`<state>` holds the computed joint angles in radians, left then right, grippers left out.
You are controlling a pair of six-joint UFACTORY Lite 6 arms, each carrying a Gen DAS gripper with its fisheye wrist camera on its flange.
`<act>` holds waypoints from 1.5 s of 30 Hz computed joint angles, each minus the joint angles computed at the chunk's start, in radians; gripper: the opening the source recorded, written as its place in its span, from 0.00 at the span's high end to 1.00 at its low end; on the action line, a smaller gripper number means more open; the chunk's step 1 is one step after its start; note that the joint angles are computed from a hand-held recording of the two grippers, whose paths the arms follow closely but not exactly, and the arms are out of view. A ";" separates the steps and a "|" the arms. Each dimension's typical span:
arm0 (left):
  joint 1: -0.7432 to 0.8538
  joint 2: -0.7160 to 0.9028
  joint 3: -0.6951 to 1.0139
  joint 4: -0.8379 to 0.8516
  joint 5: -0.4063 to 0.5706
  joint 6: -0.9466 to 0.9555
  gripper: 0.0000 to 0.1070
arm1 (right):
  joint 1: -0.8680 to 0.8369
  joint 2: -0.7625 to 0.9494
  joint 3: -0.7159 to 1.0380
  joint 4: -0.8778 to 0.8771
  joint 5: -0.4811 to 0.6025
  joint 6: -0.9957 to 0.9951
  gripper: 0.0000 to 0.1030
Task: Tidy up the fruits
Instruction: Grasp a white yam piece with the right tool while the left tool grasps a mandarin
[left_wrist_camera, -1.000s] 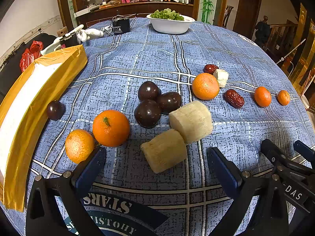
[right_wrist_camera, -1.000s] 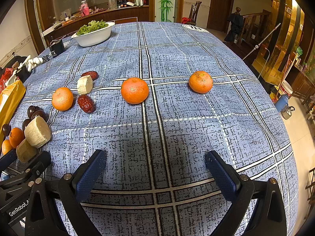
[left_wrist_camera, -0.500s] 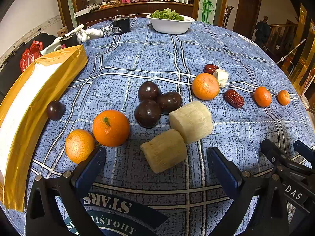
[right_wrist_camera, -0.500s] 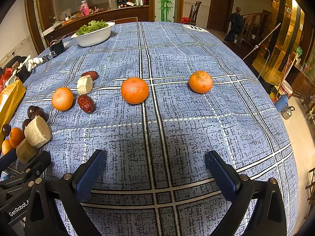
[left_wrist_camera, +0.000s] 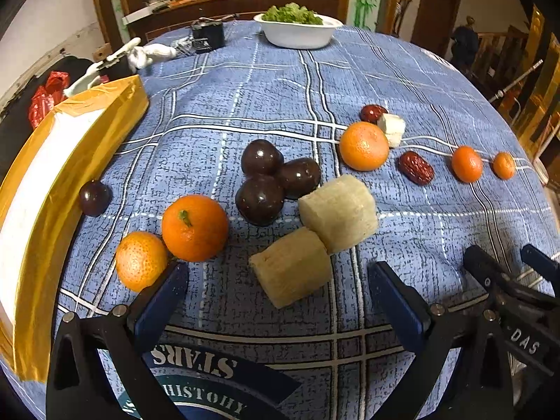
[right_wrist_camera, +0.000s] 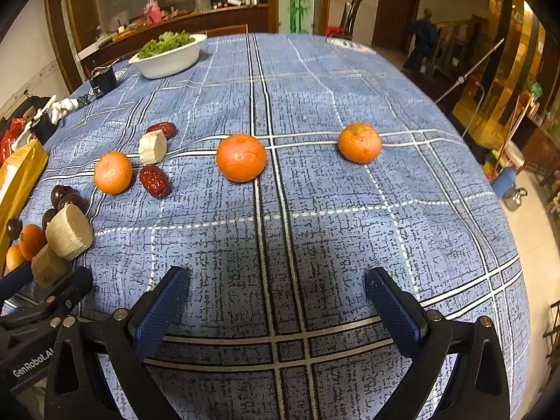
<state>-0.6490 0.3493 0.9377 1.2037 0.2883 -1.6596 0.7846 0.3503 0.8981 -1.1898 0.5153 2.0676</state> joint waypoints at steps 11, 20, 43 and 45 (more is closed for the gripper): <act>0.131 -0.416 -0.250 -0.605 -0.158 0.794 0.30 | 0.014 0.023 0.019 0.005 0.030 0.024 0.00; 0.434 -0.962 -0.343 -1.366 0.009 1.735 0.29 | -0.003 0.016 0.025 0.049 0.013 -0.055 0.01; 0.716 -0.879 -0.252 -1.913 0.194 2.617 0.22 | 0.137 -0.096 0.182 -0.044 -0.095 -0.023 0.40; 0.675 -0.771 -0.300 -1.966 0.144 2.678 0.51 | 0.112 -0.002 0.219 -0.141 -0.170 0.077 0.46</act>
<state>0.0255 -0.4218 0.6381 -0.7621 0.4327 1.0188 0.8965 0.3485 1.1167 -1.3307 0.3453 2.1445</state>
